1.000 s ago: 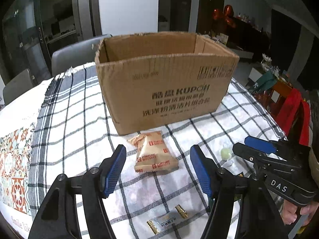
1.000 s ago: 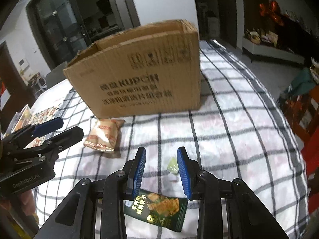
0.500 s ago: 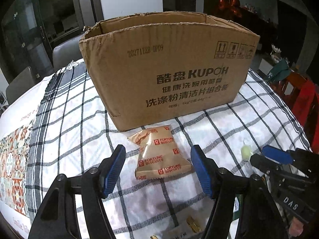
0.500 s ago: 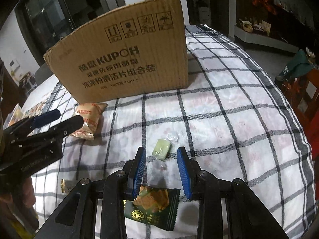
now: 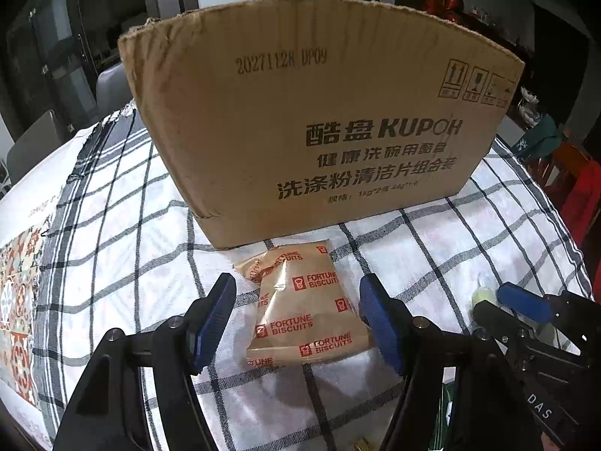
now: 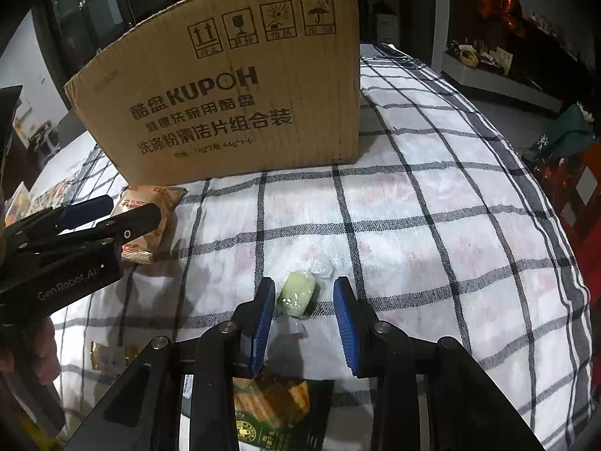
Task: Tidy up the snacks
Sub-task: 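Grasp the Fortune Biscuits pouch with the left tool while the right tool grasps the pale green candy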
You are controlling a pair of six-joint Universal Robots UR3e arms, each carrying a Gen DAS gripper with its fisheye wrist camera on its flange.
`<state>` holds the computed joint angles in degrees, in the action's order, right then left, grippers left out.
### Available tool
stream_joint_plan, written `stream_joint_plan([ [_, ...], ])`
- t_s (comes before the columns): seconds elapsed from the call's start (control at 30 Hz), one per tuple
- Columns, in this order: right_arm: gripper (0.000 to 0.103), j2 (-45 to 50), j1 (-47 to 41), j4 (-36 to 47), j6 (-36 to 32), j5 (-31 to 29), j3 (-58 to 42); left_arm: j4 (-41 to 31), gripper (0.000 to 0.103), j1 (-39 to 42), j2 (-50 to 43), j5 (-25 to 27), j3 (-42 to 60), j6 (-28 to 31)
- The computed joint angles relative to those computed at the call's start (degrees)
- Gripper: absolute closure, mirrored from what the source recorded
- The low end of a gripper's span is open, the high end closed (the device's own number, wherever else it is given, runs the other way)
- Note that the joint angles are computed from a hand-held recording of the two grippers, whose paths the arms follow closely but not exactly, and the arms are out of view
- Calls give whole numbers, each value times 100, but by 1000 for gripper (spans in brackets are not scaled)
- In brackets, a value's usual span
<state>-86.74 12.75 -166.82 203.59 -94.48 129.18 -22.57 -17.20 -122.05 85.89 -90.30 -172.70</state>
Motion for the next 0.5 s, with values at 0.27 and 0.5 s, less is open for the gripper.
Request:
stream_joint_plan([
  [0.27, 82, 125, 109, -65, -43, -163, -55, -85, 51, 39, -97, -122, 36, 15],
  [0.5, 82, 17, 142, -132, -116, -182, -12, 308, 58, 24, 45, -112, -290, 211],
])
